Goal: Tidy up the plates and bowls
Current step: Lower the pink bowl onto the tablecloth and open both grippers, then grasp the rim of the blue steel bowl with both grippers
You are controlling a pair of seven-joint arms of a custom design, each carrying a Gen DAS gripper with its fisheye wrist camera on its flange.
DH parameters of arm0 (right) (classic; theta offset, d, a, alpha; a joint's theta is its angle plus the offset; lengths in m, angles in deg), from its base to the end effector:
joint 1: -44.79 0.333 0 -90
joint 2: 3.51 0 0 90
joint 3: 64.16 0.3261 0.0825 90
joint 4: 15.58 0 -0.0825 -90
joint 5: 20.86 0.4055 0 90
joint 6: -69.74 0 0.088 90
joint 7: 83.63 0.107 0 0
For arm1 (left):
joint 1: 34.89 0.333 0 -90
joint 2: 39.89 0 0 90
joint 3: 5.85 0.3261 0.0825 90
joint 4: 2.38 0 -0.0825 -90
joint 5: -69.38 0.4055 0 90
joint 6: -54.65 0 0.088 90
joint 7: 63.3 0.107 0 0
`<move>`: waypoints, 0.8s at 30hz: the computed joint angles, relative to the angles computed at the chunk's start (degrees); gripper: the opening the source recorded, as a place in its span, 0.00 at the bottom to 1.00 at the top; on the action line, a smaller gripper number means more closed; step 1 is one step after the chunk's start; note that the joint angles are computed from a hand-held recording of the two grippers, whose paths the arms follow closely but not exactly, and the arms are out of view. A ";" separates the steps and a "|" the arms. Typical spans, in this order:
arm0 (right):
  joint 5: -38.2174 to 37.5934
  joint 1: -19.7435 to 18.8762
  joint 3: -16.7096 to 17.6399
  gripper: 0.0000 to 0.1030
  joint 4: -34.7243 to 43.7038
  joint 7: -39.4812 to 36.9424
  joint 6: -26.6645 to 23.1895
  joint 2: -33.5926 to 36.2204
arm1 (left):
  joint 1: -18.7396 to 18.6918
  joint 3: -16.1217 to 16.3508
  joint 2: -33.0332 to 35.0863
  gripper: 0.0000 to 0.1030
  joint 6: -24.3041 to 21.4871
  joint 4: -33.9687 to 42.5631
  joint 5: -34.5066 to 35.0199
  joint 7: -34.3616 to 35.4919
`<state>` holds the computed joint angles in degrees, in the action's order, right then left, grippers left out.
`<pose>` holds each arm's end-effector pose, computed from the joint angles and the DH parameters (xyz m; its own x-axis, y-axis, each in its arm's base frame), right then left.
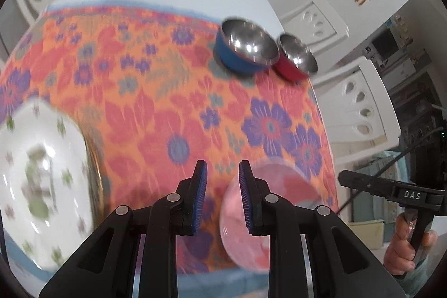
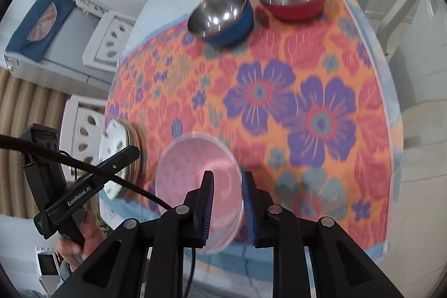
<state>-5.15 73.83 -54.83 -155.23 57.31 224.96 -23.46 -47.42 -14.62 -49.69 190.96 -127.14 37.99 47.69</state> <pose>0.3898 0.3022 0.4995 -0.2837 -0.7858 -0.5496 -0.8620 0.4601 -0.2129 0.5094 -0.2079 0.5045 -0.4439 -0.8367 0.3208 -0.8588 0.2951 -0.4187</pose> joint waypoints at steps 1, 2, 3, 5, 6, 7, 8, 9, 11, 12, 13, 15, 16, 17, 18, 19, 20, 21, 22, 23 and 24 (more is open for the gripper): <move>-1.05 -0.99 0.17 0.24 0.44 0.68 0.49 0.53 | 0.03 -0.27 1.48 0.30 1.01 1.62 0.82 -0.19; -2.69 -2.42 0.60 0.28 0.94 2.06 1.32 1.31 | -0.04 -0.53 3.39 0.34 1.89 3.71 1.06 -0.27; -4.39 -3.90 1.06 0.42 1.15 3.76 3.07 2.14 | -0.04 -0.69 5.11 0.42 2.09 5.68 0.72 -0.07; -8.07 -6.81 2.09 0.57 1.13 7.61 7.59 3.68 | 0.02 -1.42 9.86 0.57 3.11 10.80 0.19 0.17; -10.04 -8.02 2.21 0.57 1.83 8.62 9.25 5.13 | 0.13 -1.97 11.96 0.65 3.96 12.97 0.41 0.07; -12.08 -9.06 2.17 0.57 3.15 9.22 9.60 6.83 | 0.27 -2.50 14.12 0.68 4.05 15.34 1.09 -0.39; -14.17 -9.93 2.21 0.57 4.26 10.03 9.68 8.17 | 0.35 -3.02 17.68 0.68 3.18 19.45 2.33 -1.34; -17.69 -11.49 2.79 0.57 5.67 12.17 9.82 9.85 | 0.60 -3.60 20.34 0.68 2.38 22.52 2.83 -1.90; -23.00 -12.86 2.48 0.57 8.10 14.97 10.09 12.92 | 0.83 -4.54 26.23 0.68 0.30 29.42 4.50 -4.22; -23.54 -12.58 1.56 0.57 9.60 14.53 9.80 14.64 | 0.75 -4.88 29.19 0.68 -0.70 32.84 5.80 -5.80; -23.25 -12.08 0.62 0.56 10.77 13.69 9.73 16.10 | 0.76 -5.30 32.30 0.67 -1.96 36.40 6.80 -6.96; -21.35 -11.13 -1.05 0.56 13.16 10.91 9.56 18.97 | 0.32 -5.59 36.48 0.66 -3.73 41.35 9.79 -9.56; -20.62 -10.76 -1.61 0.55 14.00 9.92 9.52 19.99 | 0.30 -5.95 37.70 0.66 -4.01 42.68 10.70 -10.01; -19.65 -10.53 -2.13 0.55 15.09 8.62 9.41 21.36 | -0.17 -5.99 39.59 0.65 -4.55 44.88 12.34 -10.62; -18.75 -10.32 -2.52 0.55 15.50 7.58 9.43 22.09 | -0.48 -6.01 40.71 0.63 -4.95 46.17 13.70 -11.17; -17.89 -10.13 -2.81 0.53 16.05 6.71 9.43 22.91 | -0.65 -6.16 41.59 0.62 -5.26 47.19 14.68 -11.49; -16.80 -10.03 -3.03 0.52 16.76 5.62 9.30 23.93 | -0.79 -6.36 42.59 0.60 -5.48 48.29 15.45 -11.63; -16.05 -9.92 -3.23 0.51 17.17 4.88 9.10 24.54 | -0.92 -6.51 43.62 0.58 -5.79 49.41 16.09 -11.82; -15.09 -9.86 -3.34 0.48 17.68 3.98 8.83 25.25 | -1.03 -6.67 44.54 0.51 -6.12 50.35 16.53 -12.10; -13.49 -9.96 -3.23 0.46 18.28 2.46 8.83 26.15 | -1.05 -6.83 45.45 0.48 -6.71 51.39 16.83 -12.35; -12.44 -10.02 -3.27 0.43 18.57 1.35 9.03 26.70 | -1.13 -6.91 46.05 0.37 -7.03 52.06 17.17 -12.60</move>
<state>-17.59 63.81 -58.10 -136.66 58.66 233.99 3.24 -48.55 -21.53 -3.64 183.93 -75.08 55.16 35.10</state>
